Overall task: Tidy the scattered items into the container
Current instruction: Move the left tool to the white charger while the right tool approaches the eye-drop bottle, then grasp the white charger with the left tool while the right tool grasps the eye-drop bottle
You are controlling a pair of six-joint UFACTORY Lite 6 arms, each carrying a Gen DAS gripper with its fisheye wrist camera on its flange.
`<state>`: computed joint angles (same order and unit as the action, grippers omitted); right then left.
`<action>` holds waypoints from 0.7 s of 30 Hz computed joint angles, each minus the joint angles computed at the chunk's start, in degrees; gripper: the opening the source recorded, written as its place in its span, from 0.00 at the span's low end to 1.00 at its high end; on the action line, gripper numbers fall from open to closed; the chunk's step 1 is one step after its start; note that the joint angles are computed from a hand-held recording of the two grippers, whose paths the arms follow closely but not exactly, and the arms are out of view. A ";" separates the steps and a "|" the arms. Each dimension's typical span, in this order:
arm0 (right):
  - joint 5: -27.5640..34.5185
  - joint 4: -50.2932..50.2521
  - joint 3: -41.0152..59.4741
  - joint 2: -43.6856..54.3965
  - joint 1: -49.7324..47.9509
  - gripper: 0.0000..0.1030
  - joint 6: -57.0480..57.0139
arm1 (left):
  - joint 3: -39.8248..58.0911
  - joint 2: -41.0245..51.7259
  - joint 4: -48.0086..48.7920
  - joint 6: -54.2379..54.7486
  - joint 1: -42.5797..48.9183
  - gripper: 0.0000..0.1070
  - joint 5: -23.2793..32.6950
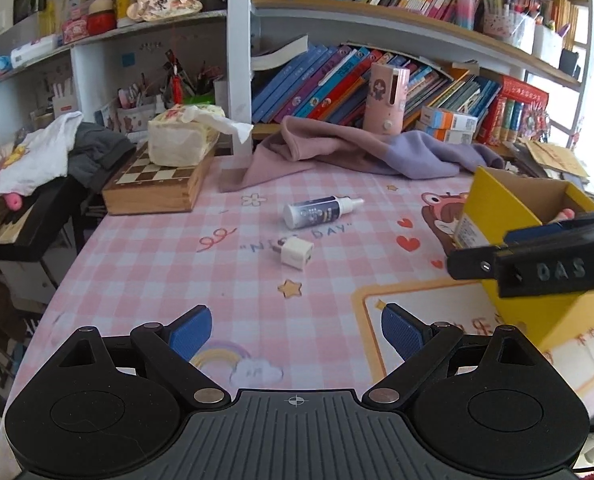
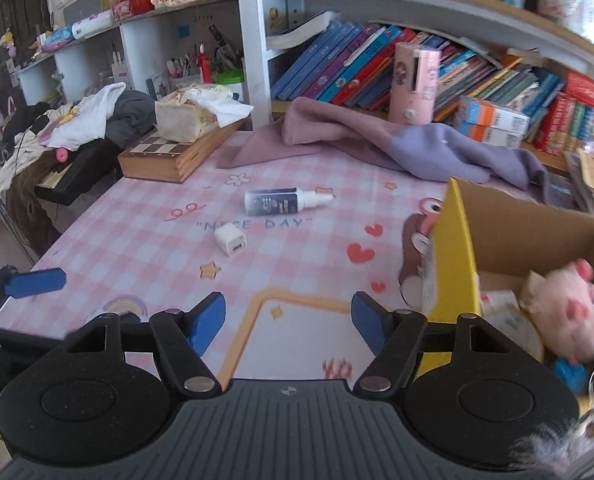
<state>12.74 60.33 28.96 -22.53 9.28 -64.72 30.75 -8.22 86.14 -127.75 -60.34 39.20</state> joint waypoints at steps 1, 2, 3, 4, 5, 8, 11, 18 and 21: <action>0.71 2.44 3.46 4.77 -0.27 0.66 -3.05 | 1.27 2.00 2.07 -0.54 2.03 0.88 -1.37; 1.43 4.36 7.40 9.87 -0.50 0.66 -5.52 | 2.66 4.15 4.13 -1.10 3.95 0.88 -2.58; 1.85 5.56 10.87 14.12 -0.51 0.66 -7.08 | 4.14 6.35 6.06 -1.56 5.72 0.88 -3.63; 2.05 6.25 14.20 17.99 -0.34 0.67 -8.09 | 5.63 8.48 7.60 -1.88 7.26 0.88 -4.43; 2.03 6.76 17.84 22.07 -0.09 0.67 -8.89 | 7.21 10.68 9.08 -2.30 8.72 0.88 -5.12; 2.40 4.61 27.61 32.21 0.50 0.67 -6.68 | 11.75 16.62 13.18 -3.65 12.98 0.88 -7.67; 4.38 -2.61 37.76 41.30 1.06 0.68 -0.07 | 16.26 21.99 16.93 -4.92 16.33 0.88 -9.76; 11.54 -28.87 65.35 62.00 3.84 0.68 10.22 | 27.33 34.65 22.91 -7.43 21.93 0.86 -12.81; 16.39 -33.50 77.27 70.58 4.30 0.69 9.35 | 31.38 38.93 24.75 -7.82 23.55 0.86 -13.77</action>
<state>29.13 26.83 106.23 48.05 13.58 -55.37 62.13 30.70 110.89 -135.57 -36.79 25.43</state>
